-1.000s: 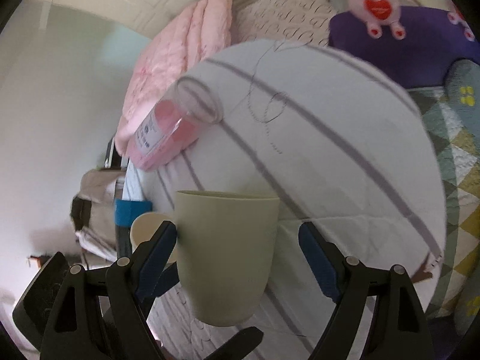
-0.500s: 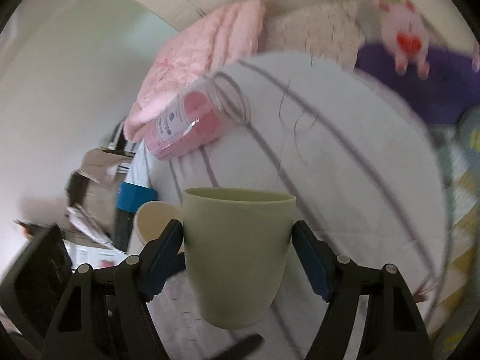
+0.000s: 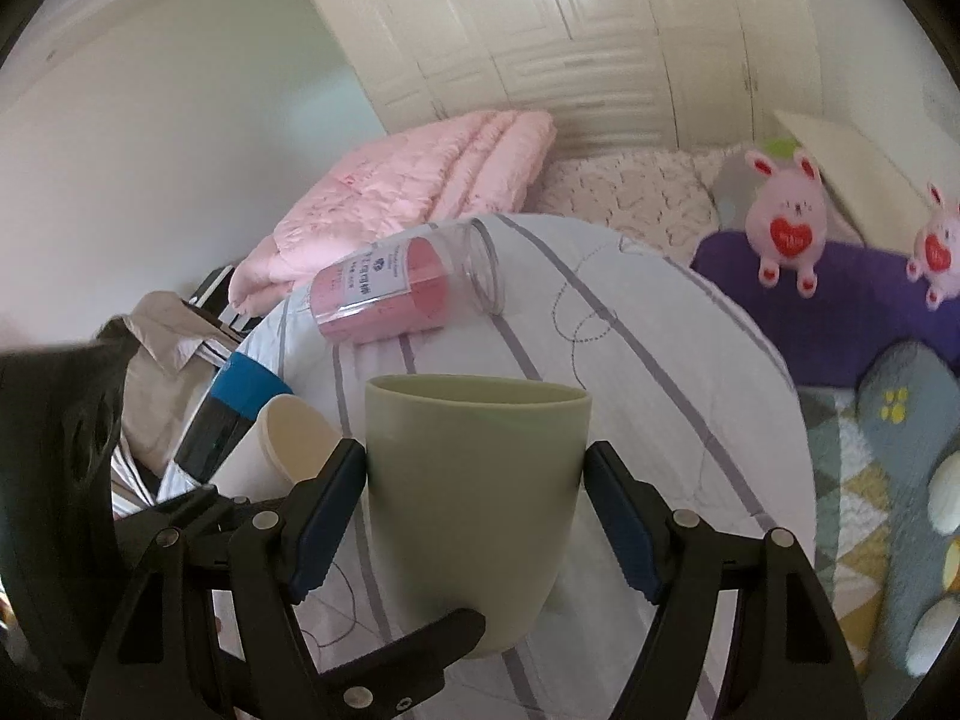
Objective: Flip cup upright
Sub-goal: 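Grasp the green cup with the right tool while the left tool releases it, then lower the upright green cup onto the table with the right tool and open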
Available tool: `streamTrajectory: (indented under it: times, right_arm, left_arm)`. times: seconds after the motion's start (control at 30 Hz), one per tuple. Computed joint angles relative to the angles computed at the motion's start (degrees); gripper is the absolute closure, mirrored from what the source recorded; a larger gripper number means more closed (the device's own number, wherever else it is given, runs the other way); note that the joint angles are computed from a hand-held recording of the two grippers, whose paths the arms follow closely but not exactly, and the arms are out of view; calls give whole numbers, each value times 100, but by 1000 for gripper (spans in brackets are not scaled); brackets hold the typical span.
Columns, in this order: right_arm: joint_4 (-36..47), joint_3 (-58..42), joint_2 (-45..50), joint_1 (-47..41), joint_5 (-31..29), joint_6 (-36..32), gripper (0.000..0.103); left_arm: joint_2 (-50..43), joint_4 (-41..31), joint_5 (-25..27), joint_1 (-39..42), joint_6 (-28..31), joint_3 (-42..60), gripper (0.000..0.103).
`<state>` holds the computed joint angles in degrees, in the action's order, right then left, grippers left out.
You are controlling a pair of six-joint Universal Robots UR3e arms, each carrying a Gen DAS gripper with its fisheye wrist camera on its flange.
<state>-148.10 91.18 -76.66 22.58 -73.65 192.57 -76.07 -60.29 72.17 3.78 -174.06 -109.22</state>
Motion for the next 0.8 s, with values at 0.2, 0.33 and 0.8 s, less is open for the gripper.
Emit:
streamTrajectory:
  times: [0.2,0.33,0.8]
  right_arm:
    - [-461,345,-136,117,-181,-264,27]
    - [-689,568,-260,218,-317,-402,27]
    - [-1275,1479,-870,481,-710,-304,27]
  left_arm:
    - [158,108,298,-212,59,-154,0]
    - [300,48,295,-174,200,-312,0]
    - [1084,343,549,-273,493,-1007,0]
